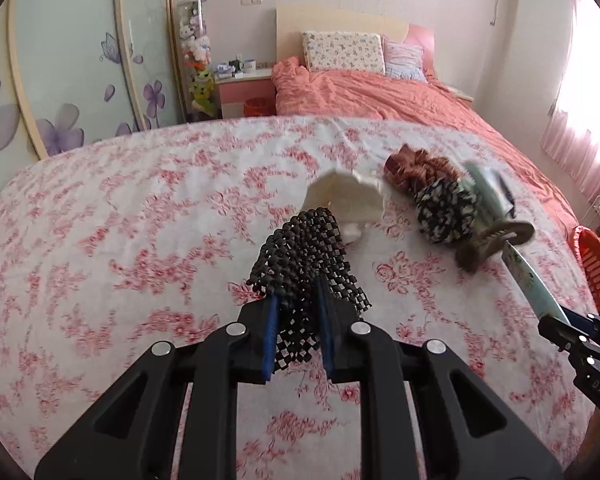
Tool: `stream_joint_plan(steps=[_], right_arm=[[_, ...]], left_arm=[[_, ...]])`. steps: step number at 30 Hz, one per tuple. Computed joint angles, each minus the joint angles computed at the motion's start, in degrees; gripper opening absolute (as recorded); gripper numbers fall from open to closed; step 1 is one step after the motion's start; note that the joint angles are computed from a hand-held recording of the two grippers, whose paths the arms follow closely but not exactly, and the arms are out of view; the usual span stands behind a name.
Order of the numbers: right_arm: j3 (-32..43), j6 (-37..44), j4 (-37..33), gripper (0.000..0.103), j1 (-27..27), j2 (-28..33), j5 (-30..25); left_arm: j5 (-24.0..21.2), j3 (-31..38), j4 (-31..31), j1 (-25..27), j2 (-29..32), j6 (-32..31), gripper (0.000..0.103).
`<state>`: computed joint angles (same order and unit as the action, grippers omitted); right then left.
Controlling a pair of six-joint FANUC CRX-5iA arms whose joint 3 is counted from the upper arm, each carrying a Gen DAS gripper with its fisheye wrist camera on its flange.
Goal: Collect trash
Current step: 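Carry the mesh pad and blue tube to the orange basket and release both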
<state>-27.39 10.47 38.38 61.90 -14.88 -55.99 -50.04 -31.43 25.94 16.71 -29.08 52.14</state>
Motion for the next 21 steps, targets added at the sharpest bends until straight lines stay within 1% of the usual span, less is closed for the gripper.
stream_joint_plan(steps=[3,11,16,21], right_arm=[[-0.11,-1.04,1.11,0.024,1.25,-0.89,-0.82],[-1.51,-5.92,6.5,0.024,4.07,-4.64,-4.07],[-3.27,-10.15,10.66,0.024,5.91,-8.26,-7.06],[-5.19,-14.55,14.29,0.024,7.81,-11.83,-11.29]], left_arm=[[-0.48,0.09,1.12,0.56,-1.43,-1.23,0.018],[-1.15,1.38,1.51,-0.97,-4.36,-0.28,0.018],[-1.25,2.69,0.78,-3.73,-5.38,1.71,0.018],[-1.25,3.79,-0.1,-7.38,-5.94,4.42,0.018]])
